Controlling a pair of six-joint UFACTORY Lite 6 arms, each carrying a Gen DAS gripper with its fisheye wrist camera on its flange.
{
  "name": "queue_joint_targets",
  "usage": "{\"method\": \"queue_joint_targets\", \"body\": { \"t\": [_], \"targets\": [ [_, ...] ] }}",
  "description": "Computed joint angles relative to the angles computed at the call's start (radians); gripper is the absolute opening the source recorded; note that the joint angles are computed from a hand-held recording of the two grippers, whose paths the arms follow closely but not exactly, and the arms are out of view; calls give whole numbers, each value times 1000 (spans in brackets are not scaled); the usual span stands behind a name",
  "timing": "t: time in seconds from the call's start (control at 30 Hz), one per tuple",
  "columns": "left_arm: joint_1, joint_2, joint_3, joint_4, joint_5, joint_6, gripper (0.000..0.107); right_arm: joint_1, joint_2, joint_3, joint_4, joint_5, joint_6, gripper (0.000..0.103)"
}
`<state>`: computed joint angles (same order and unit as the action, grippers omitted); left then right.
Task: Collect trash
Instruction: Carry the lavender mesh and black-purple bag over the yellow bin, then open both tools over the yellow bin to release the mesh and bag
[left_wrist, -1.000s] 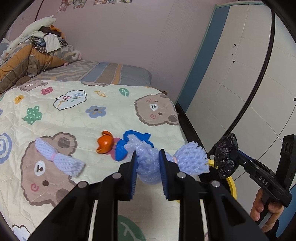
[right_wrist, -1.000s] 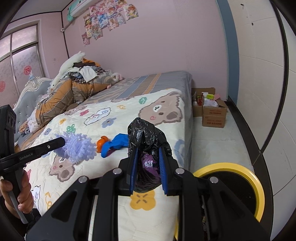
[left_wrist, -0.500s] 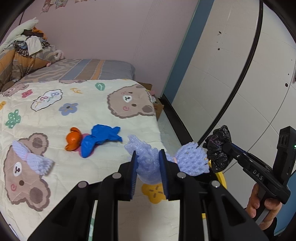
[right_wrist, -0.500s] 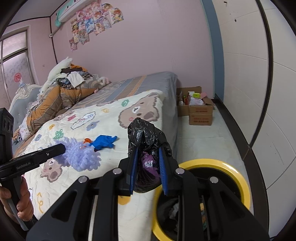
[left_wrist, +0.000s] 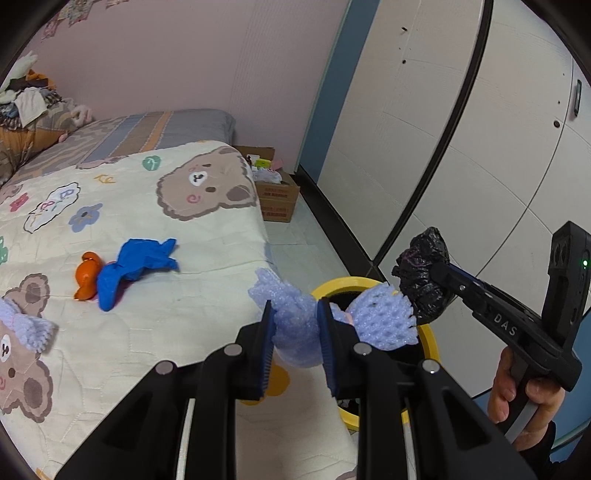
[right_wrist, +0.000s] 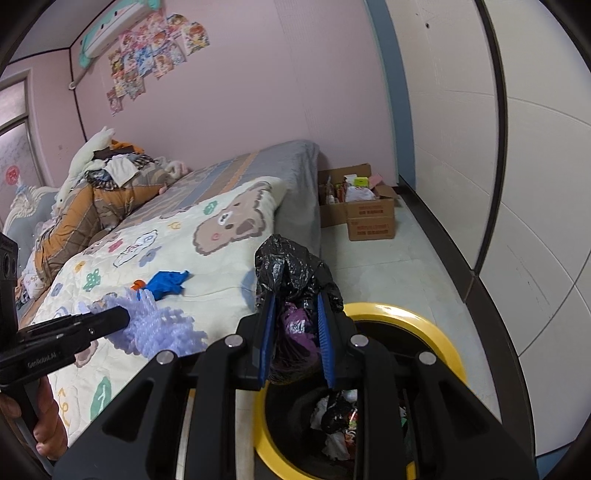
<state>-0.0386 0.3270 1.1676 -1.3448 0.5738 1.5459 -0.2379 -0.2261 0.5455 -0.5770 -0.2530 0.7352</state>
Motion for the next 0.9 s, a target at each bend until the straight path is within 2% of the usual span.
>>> {"method": "queue_joint_targets", "body": {
  "t": [0.27,0.67,0.83,0.9],
  "targets": [
    [-128,36,-7,-26,-69,9,22,-123,55,-11,-163,-52,119,21],
    [-212,124,28,-59,-118,22,26,-226,165,4,-230,-112,155,22],
    [-214,126,28,-64,-104,22,34,-274,172,7,-286,-136,204,32],
    [-208,119,23,-71,-93,24,44,-290,173,7,-304,-144,222,36]
  ]
}}
